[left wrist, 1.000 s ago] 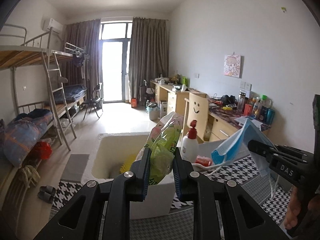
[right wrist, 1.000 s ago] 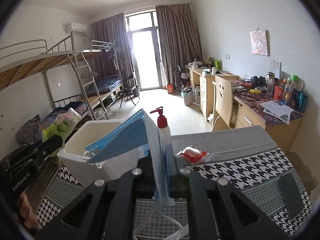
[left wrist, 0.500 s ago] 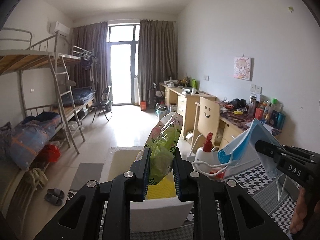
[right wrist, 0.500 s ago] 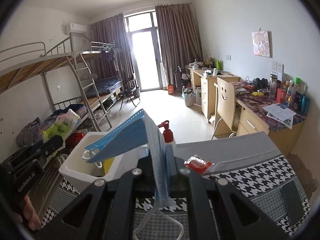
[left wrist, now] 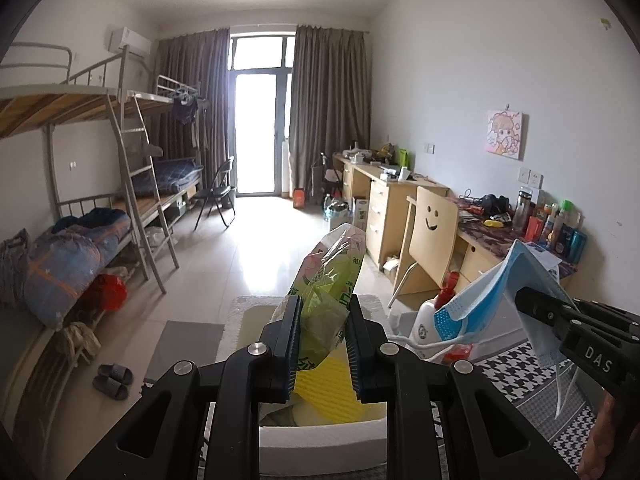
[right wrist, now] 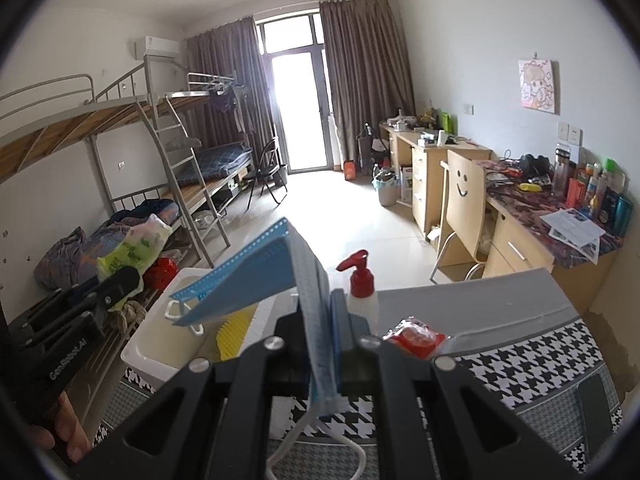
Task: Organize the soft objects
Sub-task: 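Lift the bag and mask and carry both toward the white foam box, then open the left gripper over the box to drop the plastic bag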
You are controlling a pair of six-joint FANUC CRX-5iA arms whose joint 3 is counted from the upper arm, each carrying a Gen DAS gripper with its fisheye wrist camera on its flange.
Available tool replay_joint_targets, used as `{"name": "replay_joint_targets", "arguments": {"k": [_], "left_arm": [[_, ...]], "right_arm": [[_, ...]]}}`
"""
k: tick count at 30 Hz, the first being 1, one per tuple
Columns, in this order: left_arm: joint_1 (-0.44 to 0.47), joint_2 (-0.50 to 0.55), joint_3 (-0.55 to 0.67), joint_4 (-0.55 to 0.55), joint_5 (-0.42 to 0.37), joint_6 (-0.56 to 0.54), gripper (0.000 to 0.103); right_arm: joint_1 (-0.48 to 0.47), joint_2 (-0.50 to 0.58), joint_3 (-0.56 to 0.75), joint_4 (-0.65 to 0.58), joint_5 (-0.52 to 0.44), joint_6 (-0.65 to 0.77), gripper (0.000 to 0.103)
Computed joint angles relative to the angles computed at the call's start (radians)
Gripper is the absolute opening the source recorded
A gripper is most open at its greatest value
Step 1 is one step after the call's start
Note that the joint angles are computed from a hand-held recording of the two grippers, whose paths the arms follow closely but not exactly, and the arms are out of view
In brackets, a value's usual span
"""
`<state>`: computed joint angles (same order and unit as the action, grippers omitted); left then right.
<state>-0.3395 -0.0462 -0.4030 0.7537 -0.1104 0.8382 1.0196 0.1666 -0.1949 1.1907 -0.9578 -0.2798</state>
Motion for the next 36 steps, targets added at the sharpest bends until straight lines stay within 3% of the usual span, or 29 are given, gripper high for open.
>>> {"name": "replay_joint_targets", "arguments": {"k": [7,9,13,23,31,36], "left_arm": [[0.051,0.037,0.078,-0.221,-0.082,0.202,0.022],[0.054,0.043,0.080,-0.214,-0.089,0.191,0.022],[0.067,0.055,0.112,-0.308,-0.119,0.274,0.022],[0.096,0.104,0.176,-0.415,-0.193,0.372,0.022],[0.107,0.136,0.200,-0.419,-0.237,0.372,0.025],[0.110,0.127,0.195,-0.444,-0.221,0.398,0.068]], "right_arm": [[-0.005,0.020,0.031,-0.023,0.024,0.030,0.011],[-0.010,0.024,0.040,-0.032,0.031,0.042,0.011],[-0.015,0.040,0.061,-0.061,0.041,0.070,0.011],[-0.028,0.057,0.087,-0.100,0.064,0.104,0.011],[-0.034,0.067,0.101,-0.120,0.066,0.120,0.011],[-0.035,0.070,0.106,-0.122,0.064,0.122,0.011]]}}
